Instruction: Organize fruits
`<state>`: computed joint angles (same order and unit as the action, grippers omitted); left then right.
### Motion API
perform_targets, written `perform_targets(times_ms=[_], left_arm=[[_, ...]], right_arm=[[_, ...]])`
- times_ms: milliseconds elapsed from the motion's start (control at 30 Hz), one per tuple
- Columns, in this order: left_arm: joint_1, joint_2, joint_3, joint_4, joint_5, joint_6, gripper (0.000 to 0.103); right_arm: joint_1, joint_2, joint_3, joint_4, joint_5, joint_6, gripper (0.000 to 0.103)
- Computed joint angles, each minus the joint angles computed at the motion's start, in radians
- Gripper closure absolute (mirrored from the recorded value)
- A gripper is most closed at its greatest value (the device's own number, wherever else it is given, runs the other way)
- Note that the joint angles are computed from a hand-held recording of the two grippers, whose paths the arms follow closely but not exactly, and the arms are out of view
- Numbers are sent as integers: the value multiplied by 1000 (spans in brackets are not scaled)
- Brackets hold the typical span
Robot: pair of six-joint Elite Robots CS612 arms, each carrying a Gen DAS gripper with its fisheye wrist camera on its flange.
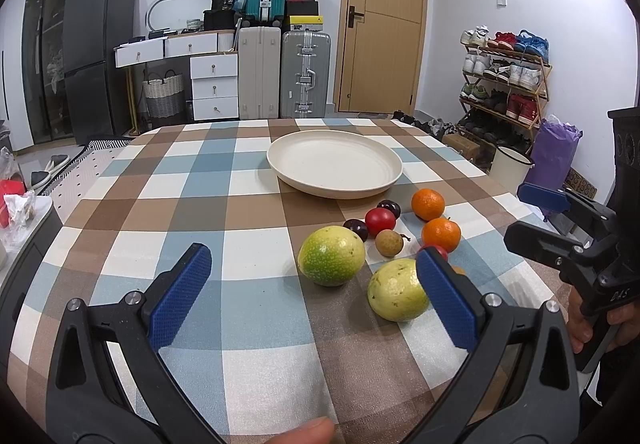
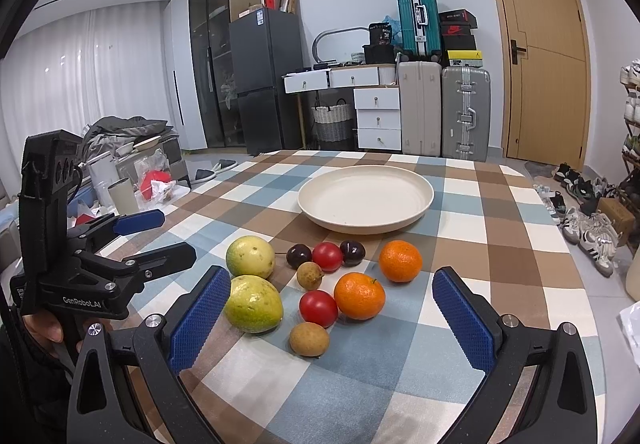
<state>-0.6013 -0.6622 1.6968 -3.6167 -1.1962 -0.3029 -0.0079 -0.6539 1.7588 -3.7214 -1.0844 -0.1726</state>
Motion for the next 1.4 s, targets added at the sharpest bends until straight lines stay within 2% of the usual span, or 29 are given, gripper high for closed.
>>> perform_targets(times_ms=[567,1400], left_arm=[[3,4,-6,2,-11,-6,1],[3,4,-7,14,-6,-14,1]], right_arm=[[2,-1,-6,31,-11,0,0],[15,-5,-12,54,-75,1,0]])
